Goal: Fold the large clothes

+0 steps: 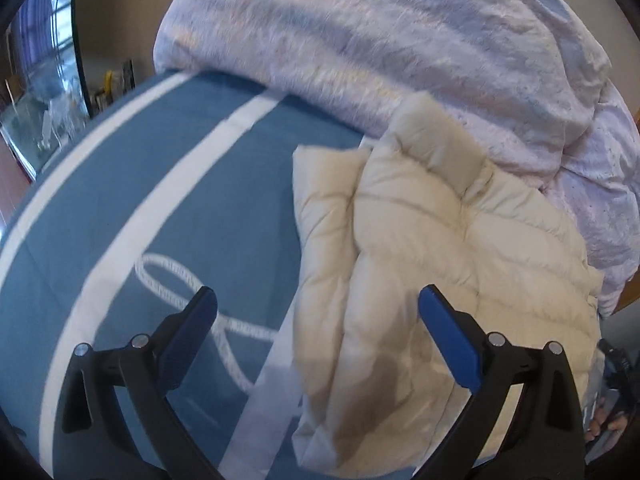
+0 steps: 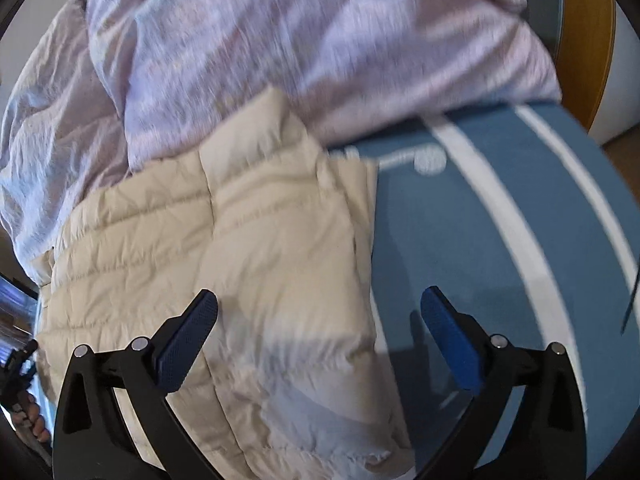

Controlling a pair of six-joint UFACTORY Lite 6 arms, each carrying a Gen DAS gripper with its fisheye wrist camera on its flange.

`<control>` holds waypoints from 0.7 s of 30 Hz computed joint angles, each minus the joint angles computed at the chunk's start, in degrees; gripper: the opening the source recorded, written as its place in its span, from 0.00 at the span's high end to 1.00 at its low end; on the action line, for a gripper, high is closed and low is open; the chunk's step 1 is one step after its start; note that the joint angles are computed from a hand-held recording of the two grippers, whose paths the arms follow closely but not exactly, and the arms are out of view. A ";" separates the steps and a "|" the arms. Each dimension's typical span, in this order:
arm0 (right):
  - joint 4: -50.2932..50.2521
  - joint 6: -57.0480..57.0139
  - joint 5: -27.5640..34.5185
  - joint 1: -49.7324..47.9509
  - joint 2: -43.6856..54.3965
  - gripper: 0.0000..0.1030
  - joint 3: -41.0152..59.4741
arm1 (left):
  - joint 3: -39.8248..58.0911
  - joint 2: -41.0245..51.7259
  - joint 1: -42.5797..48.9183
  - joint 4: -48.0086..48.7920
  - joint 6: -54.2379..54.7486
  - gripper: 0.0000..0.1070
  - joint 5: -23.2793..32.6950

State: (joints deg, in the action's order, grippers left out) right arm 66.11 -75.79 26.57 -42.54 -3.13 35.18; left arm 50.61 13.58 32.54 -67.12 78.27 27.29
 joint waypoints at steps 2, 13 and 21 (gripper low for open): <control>1.62 -0.18 -0.56 0.57 -0.87 0.01 -1.97 | -1.06 -0.24 -0.04 0.03 0.73 0.07 0.19; 3.63 -7.67 18.52 -10.21 6.69 0.56 -2.50 | -4.68 0.92 0.08 -5.41 6.68 0.38 5.69; -1.79 -7.38 35.47 -21.90 4.87 0.85 -4.79 | -5.62 -3.01 5.54 -2.86 3.74 0.83 14.95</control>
State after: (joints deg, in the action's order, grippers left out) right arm 64.32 -83.16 62.03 -64.43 1.74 30.39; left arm 44.99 10.57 38.08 -69.98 82.01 42.24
